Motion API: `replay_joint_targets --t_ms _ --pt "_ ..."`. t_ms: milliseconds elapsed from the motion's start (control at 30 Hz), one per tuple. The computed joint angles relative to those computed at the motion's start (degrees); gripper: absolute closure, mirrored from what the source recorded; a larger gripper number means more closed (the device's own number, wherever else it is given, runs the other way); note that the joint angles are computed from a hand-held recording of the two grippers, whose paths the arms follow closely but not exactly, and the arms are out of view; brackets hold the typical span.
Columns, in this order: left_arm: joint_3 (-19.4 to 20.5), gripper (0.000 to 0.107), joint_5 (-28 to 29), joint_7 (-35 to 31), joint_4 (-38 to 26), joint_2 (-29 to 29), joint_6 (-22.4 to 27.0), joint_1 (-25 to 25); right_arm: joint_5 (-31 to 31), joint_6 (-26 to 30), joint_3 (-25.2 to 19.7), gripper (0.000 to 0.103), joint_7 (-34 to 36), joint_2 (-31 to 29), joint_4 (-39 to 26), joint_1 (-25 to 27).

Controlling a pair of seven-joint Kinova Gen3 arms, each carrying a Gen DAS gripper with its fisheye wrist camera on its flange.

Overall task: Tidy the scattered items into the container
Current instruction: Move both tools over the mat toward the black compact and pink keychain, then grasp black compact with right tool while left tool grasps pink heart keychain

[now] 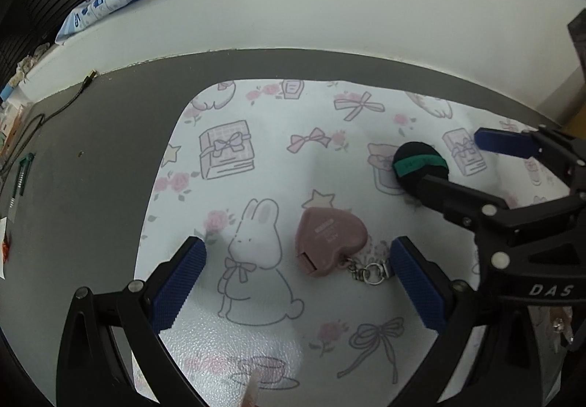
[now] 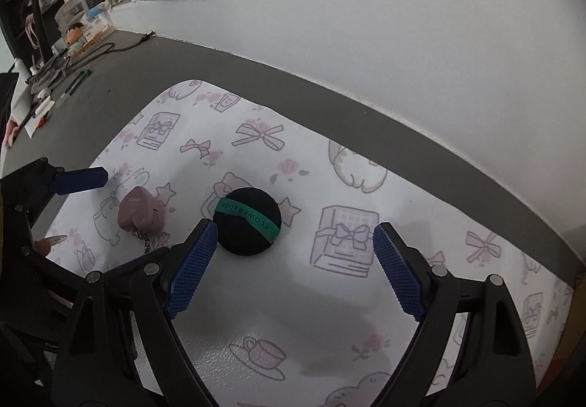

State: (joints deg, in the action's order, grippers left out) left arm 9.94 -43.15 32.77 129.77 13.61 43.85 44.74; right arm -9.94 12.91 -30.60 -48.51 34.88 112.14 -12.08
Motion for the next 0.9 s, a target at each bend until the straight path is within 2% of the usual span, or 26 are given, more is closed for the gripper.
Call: replay_joint_targets --t_ms 167,300,433,567,633,800,900 --pt "-0.08 0.007 0.06 0.08 0.11 -0.1 -0.6 -0.2 -0.55 3.1 0.33 0.014 0.85 1.19 -2.14 -0.35" --pt "-0.1 0.006 -0.27 0.38 0.32 -0.15 -0.57 -0.07 -0.58 3.09 1.87 0.016 1.47 1.18 -2.64 -2.23" --pt "-0.08 0.007 -0.27 0.42 0.24 0.03 -0.49 -0.05 1.85 -0.1 6.5 0.029 -0.42 -0.52 -1.02 -7.51" --pt "0.14 0.007 0.7 -0.18 -0.25 0.0 -0.13 -0.01 3.38 -0.34 5.47 0.047 -0.61 -0.85 -0.55 -6.95" --pt "0.2 0.007 1.01 -0.43 -0.59 -0.02 0.23 0.05 3.78 -0.06 5.6 0.066 -0.88 -1.11 -0.61 -7.14" --pt "-0.15 0.008 1.49 -1.95 -1.02 0.02 -0.05 -0.8 4.17 -0.11 6.19 0.072 -1.79 -1.39 -0.65 -7.54" --pt "-0.11 0.012 1.62 -2.31 -1.39 -0.03 0.26 -0.7 4.19 -0.23 6.12 0.074 -2.26 -1.63 -0.31 -7.06"
